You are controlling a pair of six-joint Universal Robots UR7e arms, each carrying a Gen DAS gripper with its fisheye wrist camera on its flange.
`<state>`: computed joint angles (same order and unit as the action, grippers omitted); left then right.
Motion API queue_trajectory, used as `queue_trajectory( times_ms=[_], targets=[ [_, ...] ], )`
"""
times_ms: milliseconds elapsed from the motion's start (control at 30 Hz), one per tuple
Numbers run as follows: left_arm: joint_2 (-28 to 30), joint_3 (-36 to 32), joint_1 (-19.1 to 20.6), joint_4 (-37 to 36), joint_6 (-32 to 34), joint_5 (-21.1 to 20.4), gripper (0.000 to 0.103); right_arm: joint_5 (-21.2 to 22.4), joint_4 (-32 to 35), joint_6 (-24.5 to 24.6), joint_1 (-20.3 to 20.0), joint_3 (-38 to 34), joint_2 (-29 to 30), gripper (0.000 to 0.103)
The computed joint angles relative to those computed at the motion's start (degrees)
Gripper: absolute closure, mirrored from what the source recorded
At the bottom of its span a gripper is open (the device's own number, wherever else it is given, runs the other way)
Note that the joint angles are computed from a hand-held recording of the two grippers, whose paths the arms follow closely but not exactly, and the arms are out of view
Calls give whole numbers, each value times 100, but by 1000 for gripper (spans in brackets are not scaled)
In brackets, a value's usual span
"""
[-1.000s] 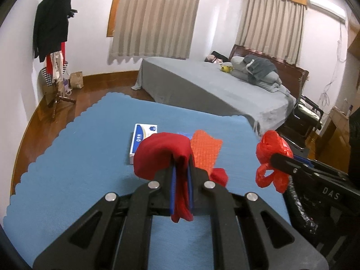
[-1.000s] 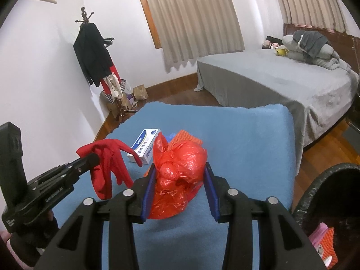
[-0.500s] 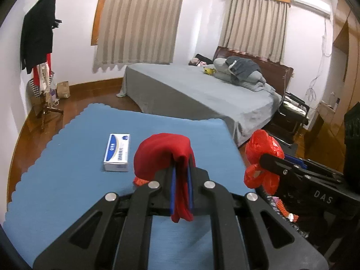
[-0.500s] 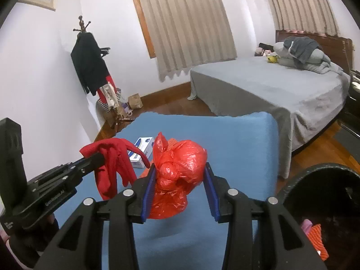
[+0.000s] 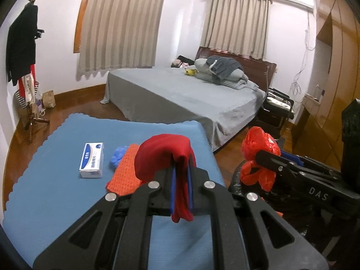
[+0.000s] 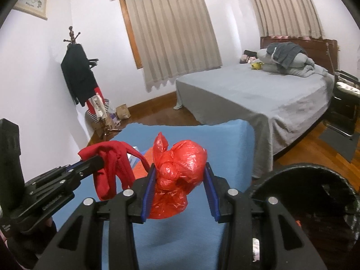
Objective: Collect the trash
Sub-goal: 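Carry the red cloth and red plastic bag over the bin and release both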
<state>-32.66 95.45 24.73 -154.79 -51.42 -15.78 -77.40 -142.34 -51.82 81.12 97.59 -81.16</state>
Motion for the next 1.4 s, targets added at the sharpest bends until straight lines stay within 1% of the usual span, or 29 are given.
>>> queue_trajectory(
  times_ms=[267, 467, 733, 933, 1100, 1267, 1400],
  targets=[
    [344, -389, -35, -731, 905, -166, 95, -17, -120, 65, -168, -70, -137, 63],
    [694, -835, -30, -1375, 1794, -401, 95, -58, -236, 126, -323, -154, -175, 63],
    [1187, -1520, 9, -1895, 2725, -773, 95, -144, -417, 259, -546, -361, -168, 63],
    [1520, -2041, 50, -2070, 3277, -1110, 95, -196, -531, 312, -742, -512, -173, 63],
    [1804, -2448, 105, -2092, 3580, -1416, 95, -257, -613, 336, -875, -630, -155, 63],
    [2086, -2904, 211, -1941, 3767, -1764, 95, -332, -719, 409, -997, -721, -110, 63],
    [2343, -3318, 358, -1732, 3866, -2139, 95, -409, -770, 454, -1102, -837, -29, 63]
  ],
)
